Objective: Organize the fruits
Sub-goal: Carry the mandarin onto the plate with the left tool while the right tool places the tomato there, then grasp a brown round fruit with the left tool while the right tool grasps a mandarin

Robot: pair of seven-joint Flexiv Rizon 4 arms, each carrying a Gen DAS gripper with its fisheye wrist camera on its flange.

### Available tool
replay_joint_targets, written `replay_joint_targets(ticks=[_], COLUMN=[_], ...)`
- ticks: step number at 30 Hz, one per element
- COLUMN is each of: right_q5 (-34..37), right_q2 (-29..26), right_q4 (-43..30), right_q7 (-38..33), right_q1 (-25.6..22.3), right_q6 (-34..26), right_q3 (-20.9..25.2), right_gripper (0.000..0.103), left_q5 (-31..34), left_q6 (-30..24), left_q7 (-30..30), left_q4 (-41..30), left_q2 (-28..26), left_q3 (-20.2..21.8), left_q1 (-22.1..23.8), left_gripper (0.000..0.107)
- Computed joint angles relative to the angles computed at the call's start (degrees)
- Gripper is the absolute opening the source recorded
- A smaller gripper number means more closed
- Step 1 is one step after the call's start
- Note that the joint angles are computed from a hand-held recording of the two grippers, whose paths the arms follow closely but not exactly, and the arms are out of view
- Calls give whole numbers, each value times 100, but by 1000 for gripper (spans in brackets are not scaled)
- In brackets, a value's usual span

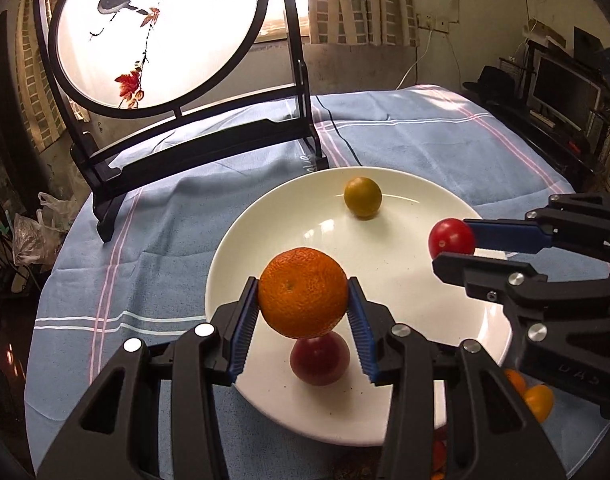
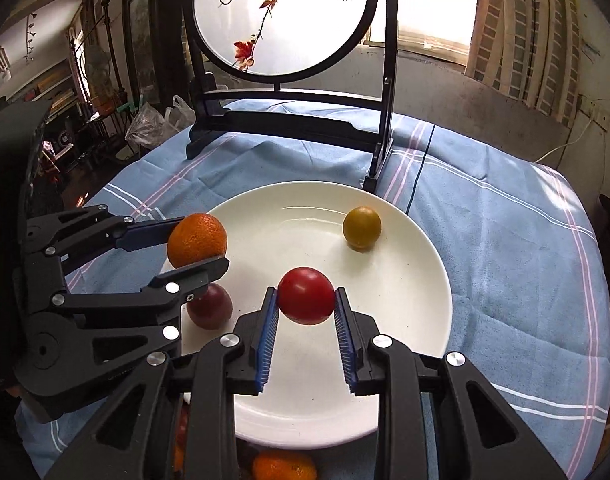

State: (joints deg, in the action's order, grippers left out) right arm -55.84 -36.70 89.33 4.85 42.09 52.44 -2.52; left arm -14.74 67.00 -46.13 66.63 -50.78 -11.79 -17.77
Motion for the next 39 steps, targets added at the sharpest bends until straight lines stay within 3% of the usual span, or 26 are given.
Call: replay_joint_targets(ticks=[4,10,14,16,19,25,29,31,36,39], right_q5=[-22,-487,-810,-961,-1109,-321,269,471,464,342], right_q2=[-11,383,634,685,585,-70,-333,-363,-187,-58], right_q4=[22,461,812,949,978,424,192,139,342,528], right_q7=[132,645,880,1016,1022,174,-89,-129,1,238], right_q1=[11,126,241,337,518,819,888,992,1151,1188], right_q6=[47,-51,-64,13,169,275,409,265,275,312], right_q3=[-74,-17,280,435,629,818,705,599,445,408], right_gripper=[40,40,43,51,52,52,51,37,37,37], left_q5=[27,-115,-370,-535,-803,-1157,-1366,-1410,-1535,-1540], left_q6=[99,412,1011,1251,1477,1519,1299,1153,953,672], left_q7=[-134,151,902,1388,2041,3056,3435,3558,3859,3731], left_q4=[-141,472,1600,2242,3097,4259,4533,4567,4503,4265], left_q2=[-105,239,770,1049,1397,1816,1936,1959,1893,1846], left_q3=[70,-271,-918,-1359,-1981,-2698,-2692,-2548,-2221,-1756], left_q1=[-43,315,952,1407,2089,3019,3068,2925,2536,2119], left_gripper=[62,64,71,72,76,77,78,78,78,78])
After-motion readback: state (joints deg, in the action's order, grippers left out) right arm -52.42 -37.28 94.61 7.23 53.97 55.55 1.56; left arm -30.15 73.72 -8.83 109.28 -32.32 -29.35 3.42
